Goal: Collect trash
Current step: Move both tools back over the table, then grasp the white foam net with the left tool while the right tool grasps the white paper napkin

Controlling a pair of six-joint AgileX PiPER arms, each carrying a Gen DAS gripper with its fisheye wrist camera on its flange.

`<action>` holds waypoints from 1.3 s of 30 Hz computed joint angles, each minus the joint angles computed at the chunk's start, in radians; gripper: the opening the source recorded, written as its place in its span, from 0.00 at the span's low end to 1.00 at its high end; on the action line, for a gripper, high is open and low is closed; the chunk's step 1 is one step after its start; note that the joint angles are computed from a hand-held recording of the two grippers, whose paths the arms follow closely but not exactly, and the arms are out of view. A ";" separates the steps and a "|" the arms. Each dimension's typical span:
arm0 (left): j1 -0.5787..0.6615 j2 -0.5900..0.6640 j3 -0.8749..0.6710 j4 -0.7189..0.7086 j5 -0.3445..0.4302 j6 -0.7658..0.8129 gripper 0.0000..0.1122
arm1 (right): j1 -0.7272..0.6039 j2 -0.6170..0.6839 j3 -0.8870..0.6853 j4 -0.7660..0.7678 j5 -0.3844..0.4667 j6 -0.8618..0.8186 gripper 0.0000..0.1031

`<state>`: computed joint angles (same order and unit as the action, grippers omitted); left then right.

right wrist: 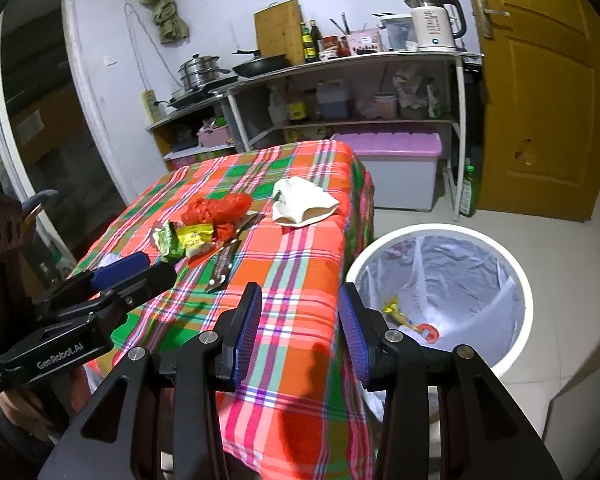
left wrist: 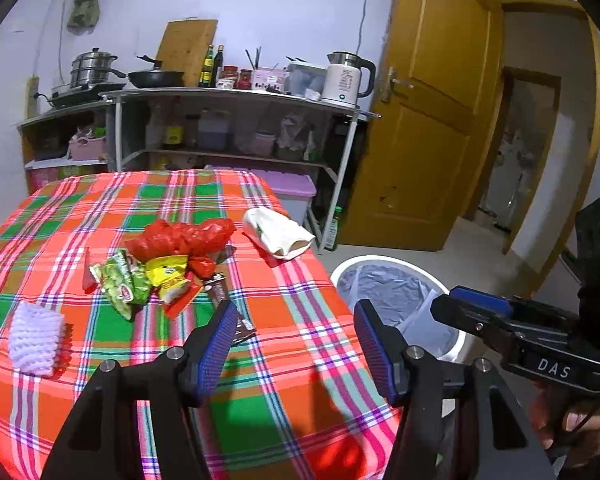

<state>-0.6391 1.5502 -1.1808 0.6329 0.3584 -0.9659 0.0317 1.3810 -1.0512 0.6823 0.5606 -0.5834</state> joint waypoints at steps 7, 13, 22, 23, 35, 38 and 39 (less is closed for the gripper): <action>0.028 -0.020 0.040 0.010 -0.005 -0.013 0.53 | 0.038 0.036 -0.028 -0.032 -0.008 0.037 0.40; 0.051 -0.042 0.081 0.045 -0.006 -0.047 0.54 | 0.063 0.078 -0.057 -0.028 -0.001 0.032 0.40; 0.142 -0.070 0.134 0.027 -0.023 -0.039 0.54 | 0.125 0.156 -0.134 -0.105 -0.016 0.094 0.40; 0.153 -0.072 0.137 0.028 -0.025 -0.038 0.54 | 0.129 0.163 -0.141 -0.110 -0.017 0.099 0.40; 0.310 -0.102 0.195 0.145 -0.012 -0.139 0.55 | 0.177 0.262 -0.243 -0.159 -0.008 0.132 0.40; 0.352 -0.103 0.209 0.169 -0.014 -0.155 0.59 | 0.181 0.289 -0.271 -0.166 -0.003 0.137 0.44; 0.365 -0.100 0.208 0.175 -0.010 -0.159 0.60 | 0.181 0.298 -0.280 -0.168 -0.002 0.139 0.45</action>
